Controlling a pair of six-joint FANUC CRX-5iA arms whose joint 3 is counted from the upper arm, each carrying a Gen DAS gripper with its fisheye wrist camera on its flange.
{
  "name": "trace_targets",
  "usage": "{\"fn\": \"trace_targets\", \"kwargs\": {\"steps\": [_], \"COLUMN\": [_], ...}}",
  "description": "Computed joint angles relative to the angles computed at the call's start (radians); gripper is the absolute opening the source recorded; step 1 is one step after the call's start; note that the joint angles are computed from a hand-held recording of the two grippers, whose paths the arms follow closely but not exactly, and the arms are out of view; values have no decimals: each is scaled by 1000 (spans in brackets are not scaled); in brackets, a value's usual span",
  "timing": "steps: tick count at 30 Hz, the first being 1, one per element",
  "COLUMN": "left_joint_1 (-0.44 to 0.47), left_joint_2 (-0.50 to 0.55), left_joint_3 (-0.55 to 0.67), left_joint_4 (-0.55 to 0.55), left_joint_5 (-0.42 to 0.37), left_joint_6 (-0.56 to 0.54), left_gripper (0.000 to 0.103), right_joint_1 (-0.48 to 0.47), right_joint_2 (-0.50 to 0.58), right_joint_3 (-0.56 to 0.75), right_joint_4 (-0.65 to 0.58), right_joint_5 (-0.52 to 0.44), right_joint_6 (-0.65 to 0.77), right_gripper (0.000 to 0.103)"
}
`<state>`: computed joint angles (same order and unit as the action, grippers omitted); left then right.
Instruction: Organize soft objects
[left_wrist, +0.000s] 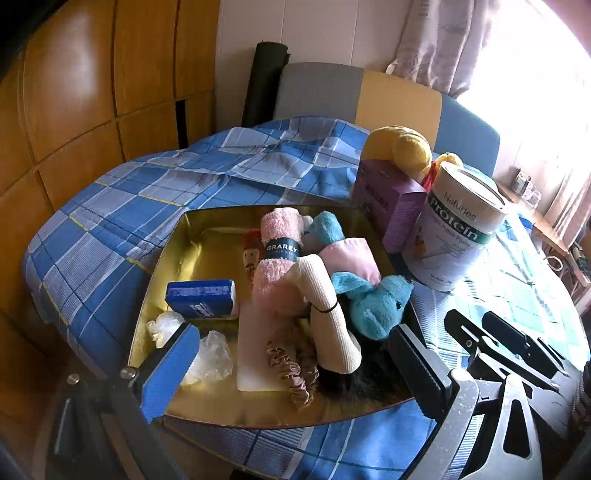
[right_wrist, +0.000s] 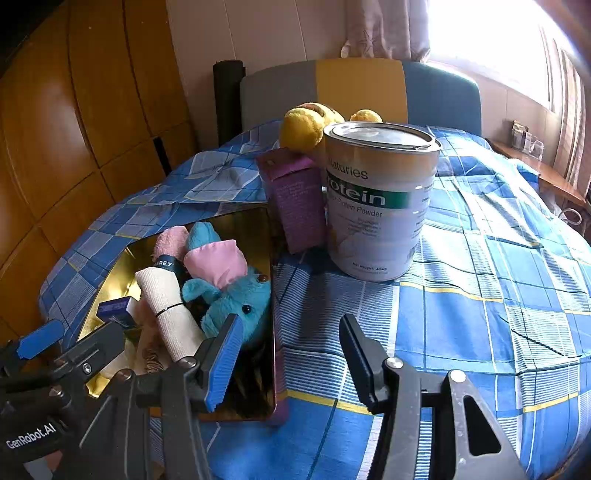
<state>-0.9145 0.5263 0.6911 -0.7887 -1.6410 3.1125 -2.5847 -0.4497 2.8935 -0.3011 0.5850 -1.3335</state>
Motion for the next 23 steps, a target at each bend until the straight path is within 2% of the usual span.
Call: {"fn": "trace_targets", "kwargs": {"steps": [8,12,14,16,19,23], "left_joint_1": [-2,-4,-23,-30,-23,-20], "left_joint_2": [-4,-34,-25,4,-4,4], "left_joint_3": [-14,-62,-45,-1,-17,-2], "left_joint_4": [-10,-16,-60,-79,-61,-59], "left_joint_5": [10,67,44,1,33,21], "left_joint_6": [8,39,31,-27,-24,-21], "left_gripper": [101,100,99,99,98,99], "right_joint_1": [-1,-5,-9,-12,-19,-36], "right_joint_2": [-3,-2,-3,-4,-7,-9], "right_joint_3": [-3,-2,-7,-13,-22,-29], "right_joint_4": [8,11,25,42,56,79], "right_joint_5": [3,-1,3,8,20,32], "right_joint_6": [-8,-17,-33,-53,-71,-113], "right_gripper": [55,55,55,55,55,55]}}
